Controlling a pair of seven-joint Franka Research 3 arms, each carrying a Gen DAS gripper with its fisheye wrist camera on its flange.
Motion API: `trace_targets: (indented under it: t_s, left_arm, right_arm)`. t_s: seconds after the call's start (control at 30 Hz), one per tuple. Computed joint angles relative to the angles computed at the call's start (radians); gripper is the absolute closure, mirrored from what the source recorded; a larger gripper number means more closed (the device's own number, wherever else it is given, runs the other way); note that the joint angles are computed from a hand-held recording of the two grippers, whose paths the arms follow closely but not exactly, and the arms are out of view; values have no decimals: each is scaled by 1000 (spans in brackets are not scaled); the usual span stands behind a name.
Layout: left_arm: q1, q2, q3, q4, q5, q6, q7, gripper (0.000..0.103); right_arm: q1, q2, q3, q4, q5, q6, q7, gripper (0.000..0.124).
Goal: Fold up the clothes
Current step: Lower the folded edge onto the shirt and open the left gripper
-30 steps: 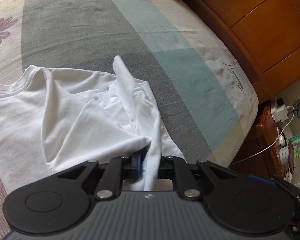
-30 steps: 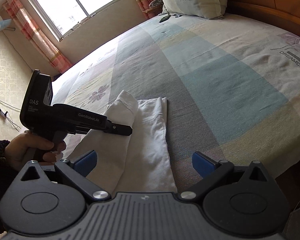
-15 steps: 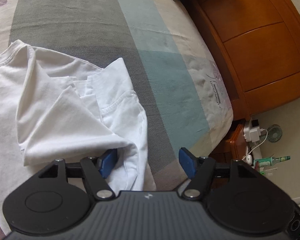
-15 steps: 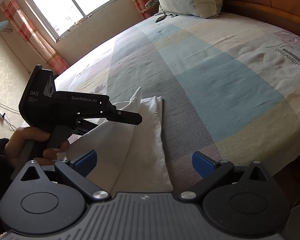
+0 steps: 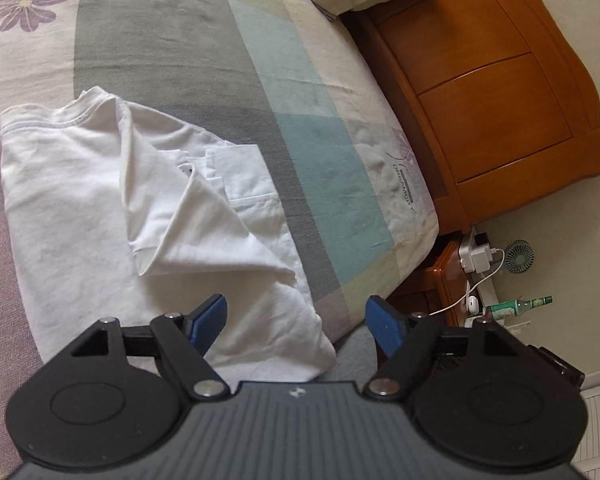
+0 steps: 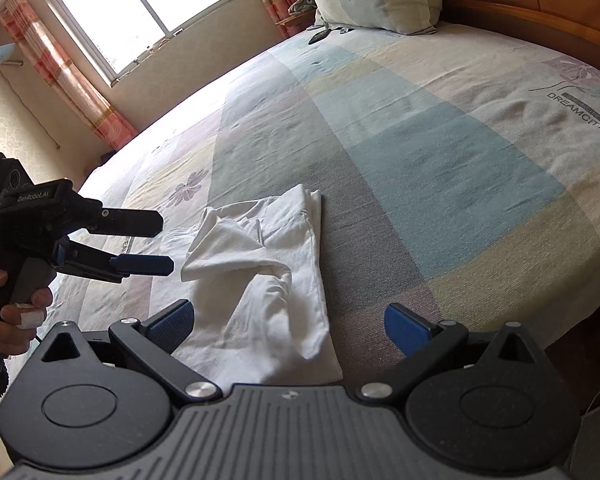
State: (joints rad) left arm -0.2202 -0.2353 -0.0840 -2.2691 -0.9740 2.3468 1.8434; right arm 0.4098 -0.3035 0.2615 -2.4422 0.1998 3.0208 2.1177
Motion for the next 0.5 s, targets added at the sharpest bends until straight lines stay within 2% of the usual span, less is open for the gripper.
trace_targets:
  t_s: [0.17,0.33,0.5]
  left_arm:
    - [21,77,-9,19,35,-25,-49,27]
    - [27,158,-47,112,43,72,-25,27]
    - [29,235,-88,232,-17,132,72,27]
  right_arm:
    - [-15,1,13,3,-14,-6,20,21]
    - [-29,-5,20,-3,-31,-12,45,21]
    - [-49,-9,30,-8,-56,-29,82,21]
